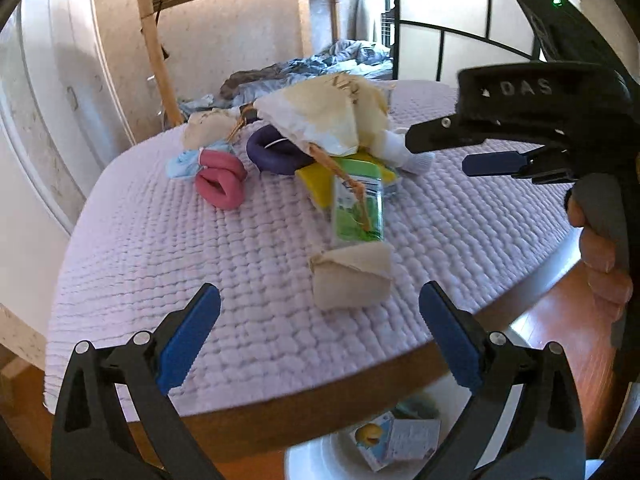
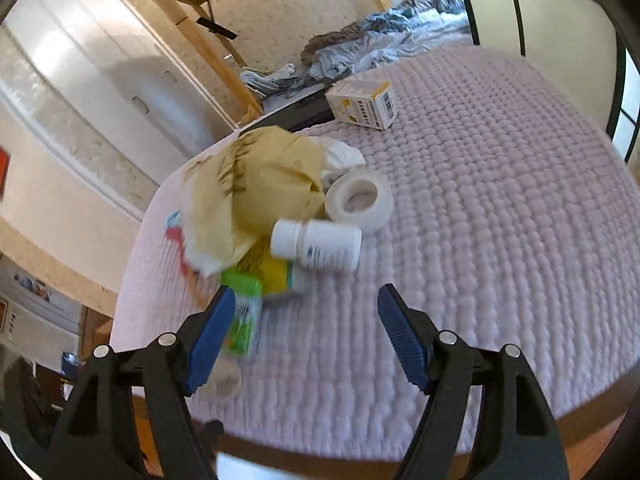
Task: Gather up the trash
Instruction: 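Move both open tools back over the items on the bed, then grasp the tissue-wrapped bundle with the left tool while the right tool grasps the white pill bottle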
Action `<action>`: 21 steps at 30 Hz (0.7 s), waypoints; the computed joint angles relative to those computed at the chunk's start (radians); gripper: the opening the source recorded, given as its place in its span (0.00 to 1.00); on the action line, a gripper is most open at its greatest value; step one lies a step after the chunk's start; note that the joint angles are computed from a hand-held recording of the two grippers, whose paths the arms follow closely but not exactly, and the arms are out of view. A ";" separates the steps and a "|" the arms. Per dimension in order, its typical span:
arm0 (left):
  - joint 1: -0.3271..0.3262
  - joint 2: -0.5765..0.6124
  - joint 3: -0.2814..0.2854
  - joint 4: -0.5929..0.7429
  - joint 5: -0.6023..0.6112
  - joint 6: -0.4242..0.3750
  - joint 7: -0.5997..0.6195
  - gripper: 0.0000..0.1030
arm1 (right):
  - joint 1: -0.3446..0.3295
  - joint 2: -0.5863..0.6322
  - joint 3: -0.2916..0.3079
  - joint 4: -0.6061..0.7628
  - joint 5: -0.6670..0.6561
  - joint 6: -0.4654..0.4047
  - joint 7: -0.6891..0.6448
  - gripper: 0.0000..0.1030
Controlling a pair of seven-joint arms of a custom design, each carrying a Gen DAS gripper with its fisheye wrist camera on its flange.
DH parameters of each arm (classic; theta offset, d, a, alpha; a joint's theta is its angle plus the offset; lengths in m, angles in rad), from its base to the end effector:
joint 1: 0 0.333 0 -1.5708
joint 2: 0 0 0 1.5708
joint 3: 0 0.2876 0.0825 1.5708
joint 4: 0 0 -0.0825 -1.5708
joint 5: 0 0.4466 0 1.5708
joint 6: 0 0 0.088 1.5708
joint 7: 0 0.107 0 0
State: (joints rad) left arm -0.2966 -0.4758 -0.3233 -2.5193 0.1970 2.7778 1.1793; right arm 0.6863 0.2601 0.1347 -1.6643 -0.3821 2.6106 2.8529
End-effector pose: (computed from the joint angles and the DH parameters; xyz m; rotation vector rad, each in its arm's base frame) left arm 0.4149 -0.3086 0.4617 -1.4088 2.1434 -0.7918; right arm 0.5021 0.5385 0.4858 -1.5113 1.8801 -0.0990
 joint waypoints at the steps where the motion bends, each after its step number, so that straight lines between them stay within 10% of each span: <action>1: 0.002 0.000 -0.003 -0.001 0.000 0.002 -0.007 0.98 | -0.007 0.015 0.001 0.015 0.014 0.003 -0.009 0.71; 10: 0.034 0.069 -0.021 0.055 0.062 0.009 -0.025 0.92 | 0.000 0.158 -0.020 0.196 0.072 -0.071 -0.100 0.68; 16: -0.029 0.114 0.047 0.079 -0.036 -0.003 0.078 0.59 | 0.020 0.162 -0.038 0.206 0.062 -0.095 -0.134 0.54; 21: -0.042 0.104 0.058 0.067 -0.090 0.003 0.127 0.54 | 0.021 0.078 -0.032 0.103 0.044 -0.067 -0.108 0.54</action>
State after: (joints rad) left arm -0.3388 -0.3721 -0.2650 -2.4528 0.1066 2.7813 1.3067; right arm 0.7076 0.3385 0.1027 -1.5610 -0.3384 2.5435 2.7453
